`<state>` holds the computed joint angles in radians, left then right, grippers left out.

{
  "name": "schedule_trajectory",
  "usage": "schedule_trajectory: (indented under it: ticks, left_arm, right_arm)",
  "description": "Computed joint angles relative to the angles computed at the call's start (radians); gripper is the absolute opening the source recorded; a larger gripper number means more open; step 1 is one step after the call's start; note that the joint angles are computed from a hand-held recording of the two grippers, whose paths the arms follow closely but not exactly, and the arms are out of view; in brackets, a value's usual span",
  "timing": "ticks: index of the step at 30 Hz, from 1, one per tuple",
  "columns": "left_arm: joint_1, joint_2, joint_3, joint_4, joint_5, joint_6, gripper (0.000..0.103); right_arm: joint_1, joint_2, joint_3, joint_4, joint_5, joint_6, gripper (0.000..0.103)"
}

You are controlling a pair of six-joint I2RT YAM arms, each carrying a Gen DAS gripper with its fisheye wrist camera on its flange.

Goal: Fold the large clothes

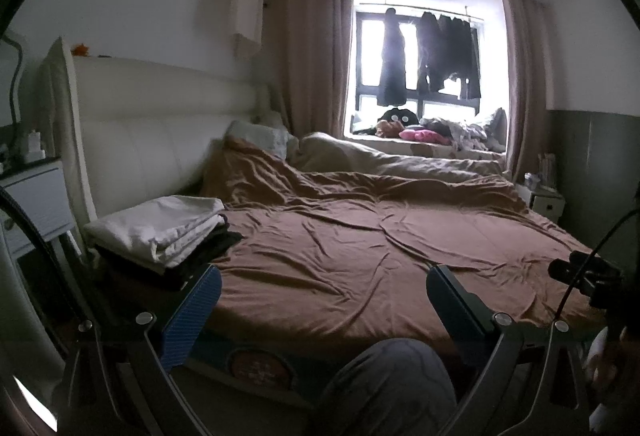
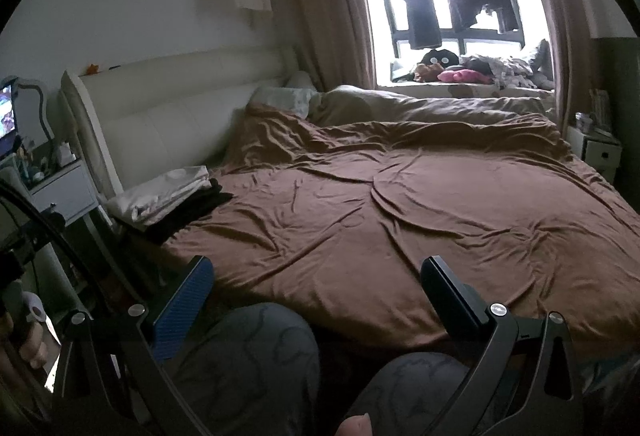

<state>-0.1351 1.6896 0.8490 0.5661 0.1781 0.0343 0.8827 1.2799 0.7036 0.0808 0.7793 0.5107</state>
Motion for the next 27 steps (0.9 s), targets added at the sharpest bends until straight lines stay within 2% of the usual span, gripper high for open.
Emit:
schedule_trajectory:
  ticks: [27]
  left_arm:
    - [0.006,0.011,0.013,0.013,0.003,-0.022,0.103]
  right_arm:
    - [-0.053,0.009,0.004,0.006,-0.058,-0.011,0.103]
